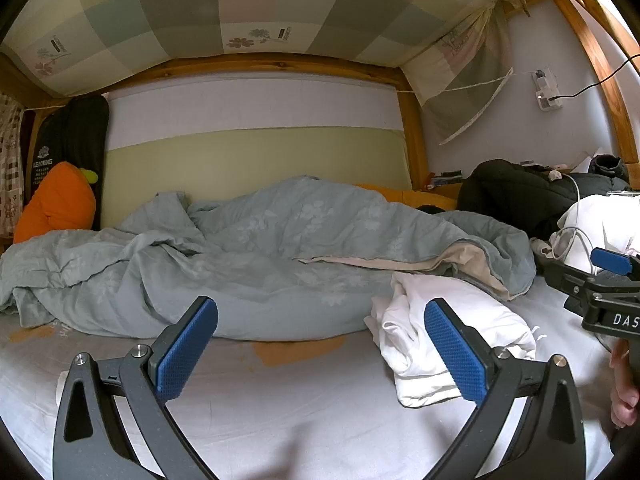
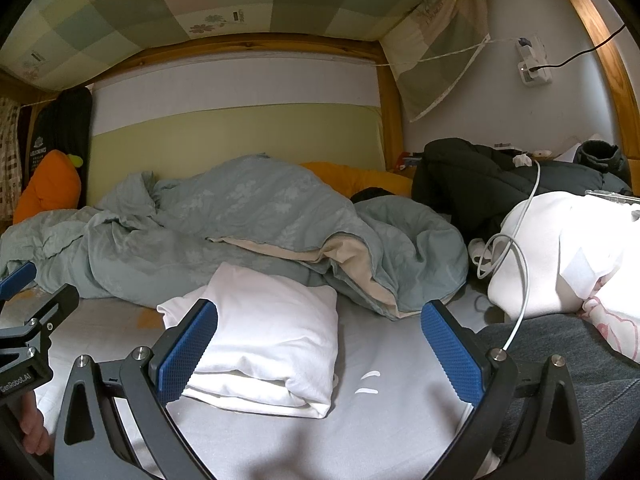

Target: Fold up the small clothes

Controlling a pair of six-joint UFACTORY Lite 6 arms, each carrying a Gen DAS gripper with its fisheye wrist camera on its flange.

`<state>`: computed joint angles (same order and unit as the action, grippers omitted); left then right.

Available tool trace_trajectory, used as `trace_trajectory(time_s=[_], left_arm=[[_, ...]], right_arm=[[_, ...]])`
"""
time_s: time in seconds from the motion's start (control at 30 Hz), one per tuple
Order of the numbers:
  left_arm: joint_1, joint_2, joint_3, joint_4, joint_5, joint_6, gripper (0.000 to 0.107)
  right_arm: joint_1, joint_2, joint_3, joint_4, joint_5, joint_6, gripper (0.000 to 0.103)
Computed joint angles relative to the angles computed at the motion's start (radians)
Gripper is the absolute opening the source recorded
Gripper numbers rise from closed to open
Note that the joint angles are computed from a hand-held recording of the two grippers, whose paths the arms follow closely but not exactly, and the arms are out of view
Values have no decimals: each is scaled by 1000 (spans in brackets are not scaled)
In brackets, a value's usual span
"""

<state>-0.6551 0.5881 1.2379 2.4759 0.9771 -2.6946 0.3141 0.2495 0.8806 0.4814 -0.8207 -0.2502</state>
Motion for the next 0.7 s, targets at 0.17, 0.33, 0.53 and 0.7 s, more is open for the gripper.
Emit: trace_trajectory(time_s=[0.17,0.33,0.53,0.7], left_arm=[[3,-1,-5,4,-3,-4,103],[4,-4,-11,9,-2,-6,103],[12,-3,-19,26,-2,-14,103],[10,-4,-16,24,-4,-12,103]], right_arm=[[-2,2,1,-5,-1,1,102],[-1,1,1,-2,1,0,102],[-5,5,6,-9,3,3,102],[-6,7,8,-11,4,3,102]])
